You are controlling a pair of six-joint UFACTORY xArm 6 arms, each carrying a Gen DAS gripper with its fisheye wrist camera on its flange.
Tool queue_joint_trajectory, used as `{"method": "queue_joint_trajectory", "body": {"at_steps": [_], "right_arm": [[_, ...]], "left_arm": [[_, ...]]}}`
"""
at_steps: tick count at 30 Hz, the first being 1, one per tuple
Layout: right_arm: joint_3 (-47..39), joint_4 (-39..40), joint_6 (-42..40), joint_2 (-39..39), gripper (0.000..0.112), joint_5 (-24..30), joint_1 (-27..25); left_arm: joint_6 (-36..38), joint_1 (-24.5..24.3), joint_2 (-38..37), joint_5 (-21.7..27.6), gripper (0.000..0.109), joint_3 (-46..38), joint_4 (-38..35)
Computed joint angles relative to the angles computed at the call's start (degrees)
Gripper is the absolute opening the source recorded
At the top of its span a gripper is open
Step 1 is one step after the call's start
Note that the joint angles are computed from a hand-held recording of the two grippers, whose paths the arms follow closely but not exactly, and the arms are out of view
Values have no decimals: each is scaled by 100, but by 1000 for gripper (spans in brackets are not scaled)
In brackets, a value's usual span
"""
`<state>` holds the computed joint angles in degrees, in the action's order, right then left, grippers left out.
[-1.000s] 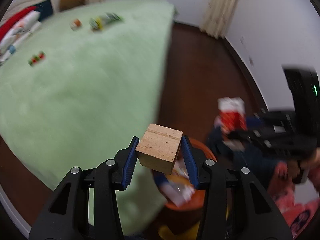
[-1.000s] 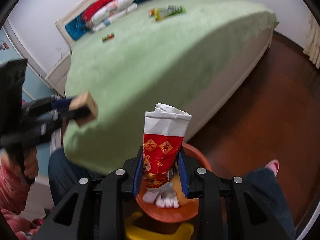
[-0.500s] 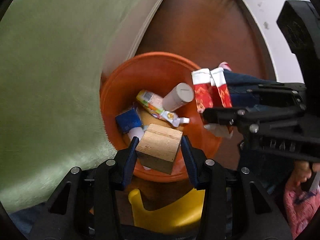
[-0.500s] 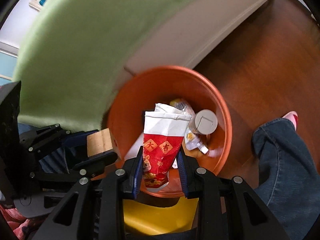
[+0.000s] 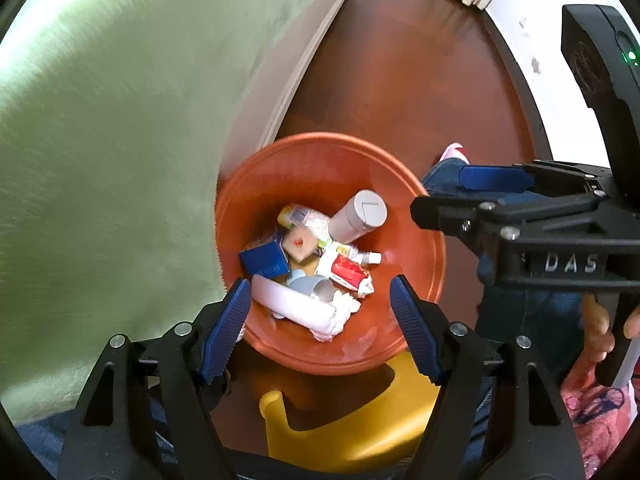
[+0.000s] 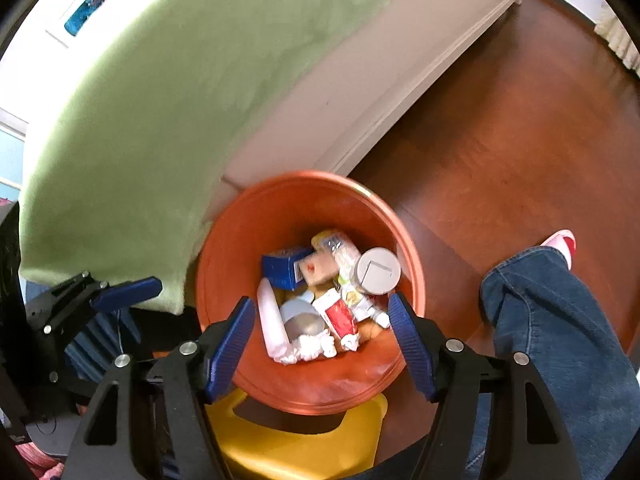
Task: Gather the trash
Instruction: 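Carry the paper bag and wooden block over the orange bin and open both grippers, then grasp the green snack wrapper with the right gripper and lift it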
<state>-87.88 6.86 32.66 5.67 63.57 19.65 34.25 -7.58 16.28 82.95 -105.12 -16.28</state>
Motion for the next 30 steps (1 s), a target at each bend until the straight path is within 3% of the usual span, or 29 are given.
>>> {"method": "queue_joint_trajectory", "body": {"at_steps": [10, 19, 26, 30], "right_arm": [[-255, -360, 219, -276, 70, -58, 89], [-1008, -904, 354, -252, 73, 45, 257], [-1828, -1080, 172, 11, 77, 204, 343], [-2743, -1354, -33, 448, 81, 335, 319]], "left_arm": [[96, 132, -406, -260, 78, 33, -293], [217, 367, -768, -695, 82, 14, -543], [204, 536, -618, -810, 87, -629, -818], [-23, 625, -99, -682, 89, -1532, -878]]}}
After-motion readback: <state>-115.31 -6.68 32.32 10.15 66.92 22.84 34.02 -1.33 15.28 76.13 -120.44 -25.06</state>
